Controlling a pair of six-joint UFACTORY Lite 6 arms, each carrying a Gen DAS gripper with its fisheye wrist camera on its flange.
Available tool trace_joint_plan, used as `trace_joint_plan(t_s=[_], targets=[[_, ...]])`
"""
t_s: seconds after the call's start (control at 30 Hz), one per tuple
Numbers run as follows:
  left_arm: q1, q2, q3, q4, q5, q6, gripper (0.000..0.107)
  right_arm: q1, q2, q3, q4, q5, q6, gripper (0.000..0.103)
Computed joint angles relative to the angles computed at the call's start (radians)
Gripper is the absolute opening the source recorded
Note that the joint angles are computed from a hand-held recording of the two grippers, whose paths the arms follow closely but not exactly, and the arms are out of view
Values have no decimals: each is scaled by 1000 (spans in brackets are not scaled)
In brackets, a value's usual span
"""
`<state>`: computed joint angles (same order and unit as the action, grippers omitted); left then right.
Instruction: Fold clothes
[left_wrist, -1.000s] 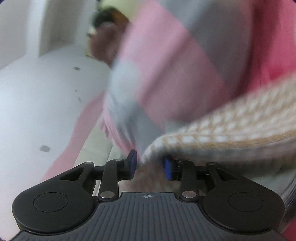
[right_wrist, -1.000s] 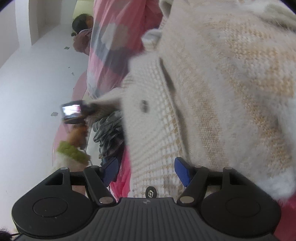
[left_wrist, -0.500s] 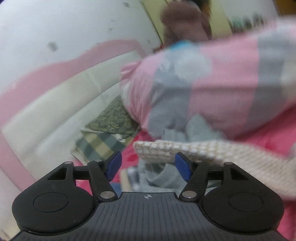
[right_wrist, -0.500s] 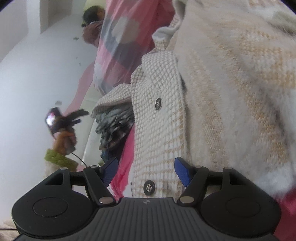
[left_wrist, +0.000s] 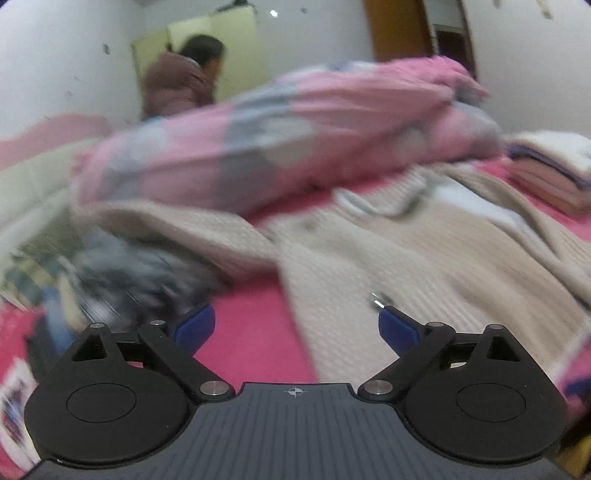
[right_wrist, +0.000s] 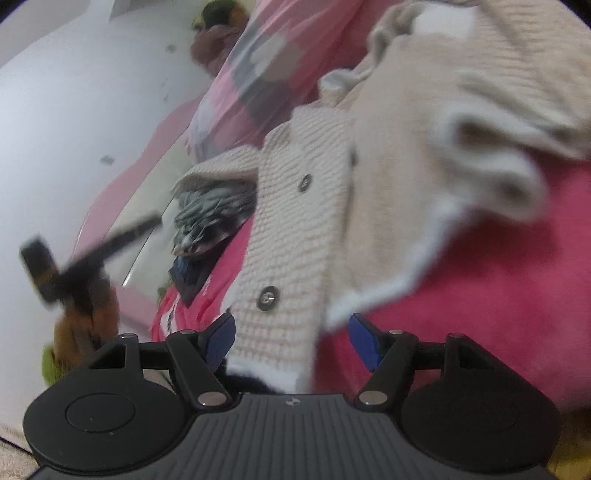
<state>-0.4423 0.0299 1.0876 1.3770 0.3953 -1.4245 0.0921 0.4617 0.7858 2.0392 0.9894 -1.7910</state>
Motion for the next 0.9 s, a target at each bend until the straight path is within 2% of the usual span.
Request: trace_joint_plan(t_s=[0.1,0.23,0.4,0.57,0.63,0.73,0.9], targets=[[-62,-24,-78,39,-21,-149,96,-61,-75,-150,75,45,-83,71],[-129,-48,-157,188,23,-399,96,-116,-209,-333,211,91,-249,69],[-221,-17,-176,142,130,-425,96,-96,-331,-422,374,51,-422,63],[-268,-28,-229,161,157,-539,96,-45,-316,-432,487,52,-538,56],[-282,-40,-265,260,122,-631,96,-28,-285,-417,524,56,-566,53],[-299,-56,-319,510,63,-815,96,-7,-240,-391,570,62,-601,50],[-361,59,-276,700,39,-840,95,-1,-161,-318,575,76,-590,48]])
